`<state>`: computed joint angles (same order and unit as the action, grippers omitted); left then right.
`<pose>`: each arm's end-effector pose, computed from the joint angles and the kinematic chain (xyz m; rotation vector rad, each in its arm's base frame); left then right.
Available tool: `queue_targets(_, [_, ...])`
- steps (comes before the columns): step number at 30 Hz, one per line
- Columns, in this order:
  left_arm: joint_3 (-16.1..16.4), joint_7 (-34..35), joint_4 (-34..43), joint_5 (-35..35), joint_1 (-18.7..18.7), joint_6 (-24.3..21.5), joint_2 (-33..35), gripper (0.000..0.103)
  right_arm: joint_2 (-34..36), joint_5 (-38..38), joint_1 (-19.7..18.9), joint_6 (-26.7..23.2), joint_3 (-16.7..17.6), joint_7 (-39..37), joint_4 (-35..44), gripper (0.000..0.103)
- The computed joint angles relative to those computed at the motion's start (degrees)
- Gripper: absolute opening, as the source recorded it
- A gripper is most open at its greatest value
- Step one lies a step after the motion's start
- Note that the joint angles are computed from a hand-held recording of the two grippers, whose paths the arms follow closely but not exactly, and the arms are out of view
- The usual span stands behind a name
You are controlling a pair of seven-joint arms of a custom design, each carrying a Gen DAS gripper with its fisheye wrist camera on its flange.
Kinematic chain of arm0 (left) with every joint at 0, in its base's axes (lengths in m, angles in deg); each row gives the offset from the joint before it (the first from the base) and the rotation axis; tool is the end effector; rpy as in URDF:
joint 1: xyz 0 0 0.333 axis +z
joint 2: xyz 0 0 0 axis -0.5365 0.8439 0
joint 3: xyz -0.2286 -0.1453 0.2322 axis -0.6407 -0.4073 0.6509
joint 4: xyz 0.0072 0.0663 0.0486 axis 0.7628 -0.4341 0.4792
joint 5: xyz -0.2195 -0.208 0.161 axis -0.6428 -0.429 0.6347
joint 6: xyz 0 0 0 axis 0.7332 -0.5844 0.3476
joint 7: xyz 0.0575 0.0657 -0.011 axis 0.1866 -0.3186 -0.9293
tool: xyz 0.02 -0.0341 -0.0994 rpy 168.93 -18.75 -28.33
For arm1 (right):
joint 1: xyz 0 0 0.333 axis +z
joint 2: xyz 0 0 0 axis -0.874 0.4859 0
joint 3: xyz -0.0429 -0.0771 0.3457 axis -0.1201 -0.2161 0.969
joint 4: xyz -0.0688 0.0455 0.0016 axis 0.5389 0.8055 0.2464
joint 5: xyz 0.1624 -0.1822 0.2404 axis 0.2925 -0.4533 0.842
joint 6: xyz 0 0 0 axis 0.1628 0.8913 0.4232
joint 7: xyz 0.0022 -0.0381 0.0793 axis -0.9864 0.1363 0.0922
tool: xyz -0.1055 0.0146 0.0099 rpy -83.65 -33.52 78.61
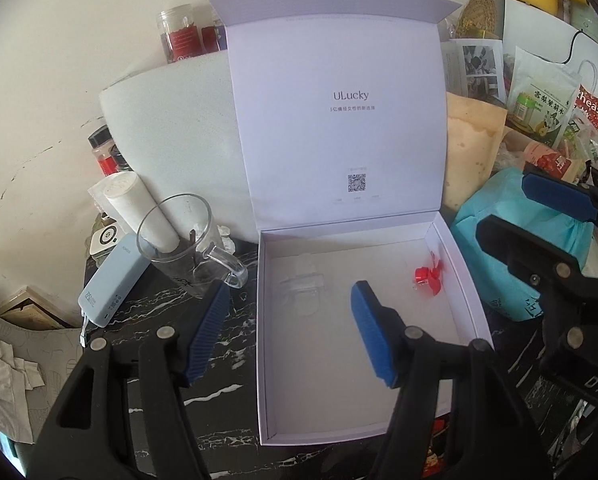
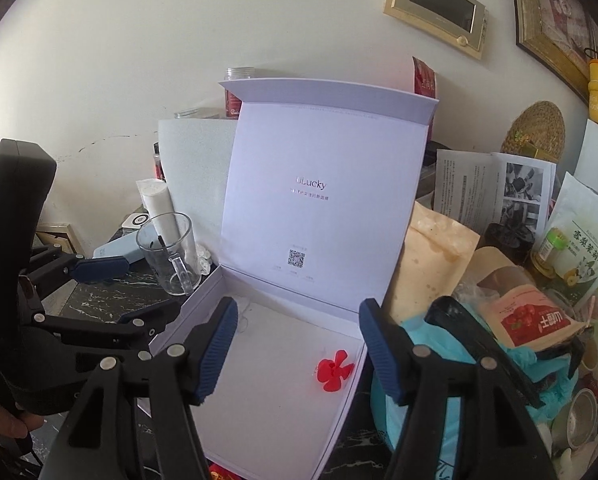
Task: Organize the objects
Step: 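Open both tools to release holder and fan in the box, then withdraw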
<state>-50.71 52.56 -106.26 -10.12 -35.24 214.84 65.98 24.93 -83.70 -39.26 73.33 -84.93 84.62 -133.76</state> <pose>0.6285 -0.1270 0.5198 -1.1507 2.3430 -0.8092 0.5590 0.2430 0.5454 -1.5448 1.8771 -0.9469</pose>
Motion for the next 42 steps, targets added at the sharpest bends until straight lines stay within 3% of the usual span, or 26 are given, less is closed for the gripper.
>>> queue_targets(7, [-1.12,5.45,-4.62,-6.54,2.00,0.64,-5.50,0.069,-4.14,-1.92,0.95,-2.42,1.68,2.42,-3.34,0.064])
queue_targets(21, [1.66,9.86,-13.90,-12.17,0.26,2.25,-14.05,0.075,-10.55,-3.39,1.34,-6.91,6.27,5.89,-9.56,0.068])
queue_targets(31, [3.90,9.86,-19.63,-13.23,-0.48,-1.03,-18.48,0.078,-13.86,-3.92,2.05,-8.89,8.78,10.22,-14.93,0.068])
queue_targets(42, [5.37,15.38,-28.58,-17.01,-2.86,1.64,-23.92,0.078,-16.81,-3.37,3.39,-10.70,11.31,15.21,-21.01,0.068])
